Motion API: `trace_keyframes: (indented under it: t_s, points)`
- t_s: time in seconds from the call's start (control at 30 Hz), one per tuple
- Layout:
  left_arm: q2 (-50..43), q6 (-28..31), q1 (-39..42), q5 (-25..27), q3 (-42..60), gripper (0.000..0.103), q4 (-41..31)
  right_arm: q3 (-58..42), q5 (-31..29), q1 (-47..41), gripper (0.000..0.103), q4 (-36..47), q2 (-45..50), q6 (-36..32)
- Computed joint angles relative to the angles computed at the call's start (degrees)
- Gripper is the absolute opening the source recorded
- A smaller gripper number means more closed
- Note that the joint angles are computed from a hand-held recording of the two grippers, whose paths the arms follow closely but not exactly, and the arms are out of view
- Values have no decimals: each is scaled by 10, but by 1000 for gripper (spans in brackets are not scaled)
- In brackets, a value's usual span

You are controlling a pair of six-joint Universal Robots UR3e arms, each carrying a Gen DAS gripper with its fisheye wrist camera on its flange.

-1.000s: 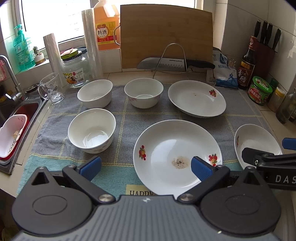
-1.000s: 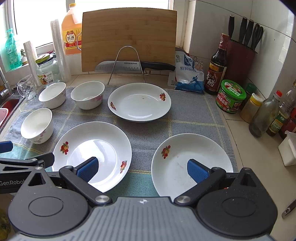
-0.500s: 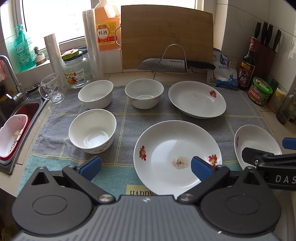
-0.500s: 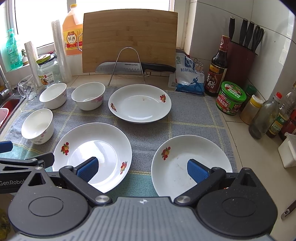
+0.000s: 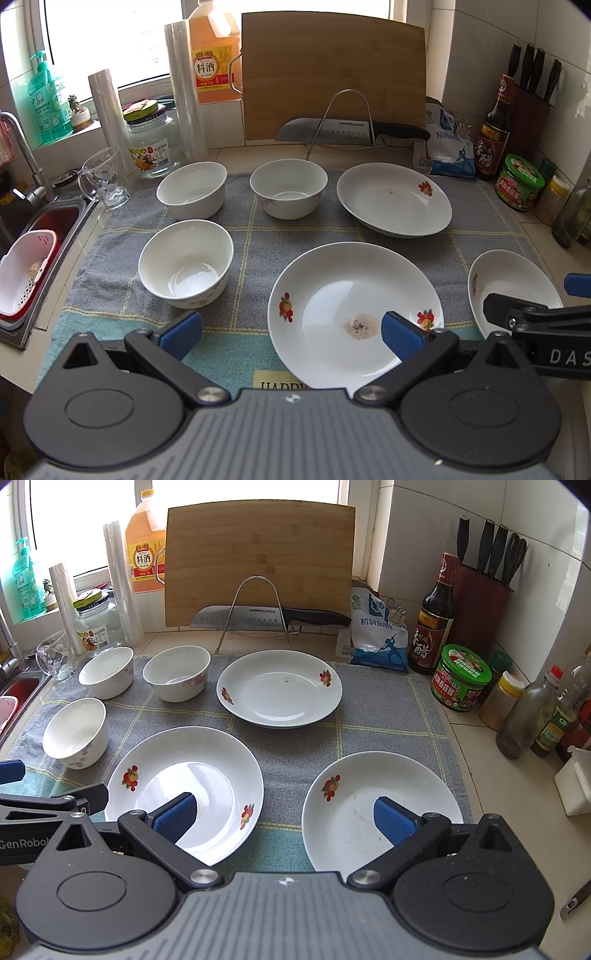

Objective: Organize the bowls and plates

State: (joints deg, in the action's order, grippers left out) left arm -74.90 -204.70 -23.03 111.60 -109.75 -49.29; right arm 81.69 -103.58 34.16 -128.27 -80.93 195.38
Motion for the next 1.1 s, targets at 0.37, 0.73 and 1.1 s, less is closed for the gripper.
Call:
trace_keyframes:
  t_s: [0.37, 0.73, 1.1]
  points:
    - [0, 1, 2, -1, 3, 102, -3, -3, 0, 0, 103, 2, 0, 0]
    - [0, 1, 2, -2, 2, 102, -2, -7, 0, -1, 103, 5, -1, -5]
    - [-4, -1, -1, 2, 15, 102, -8, 11, 0, -4, 103, -11, -12, -14]
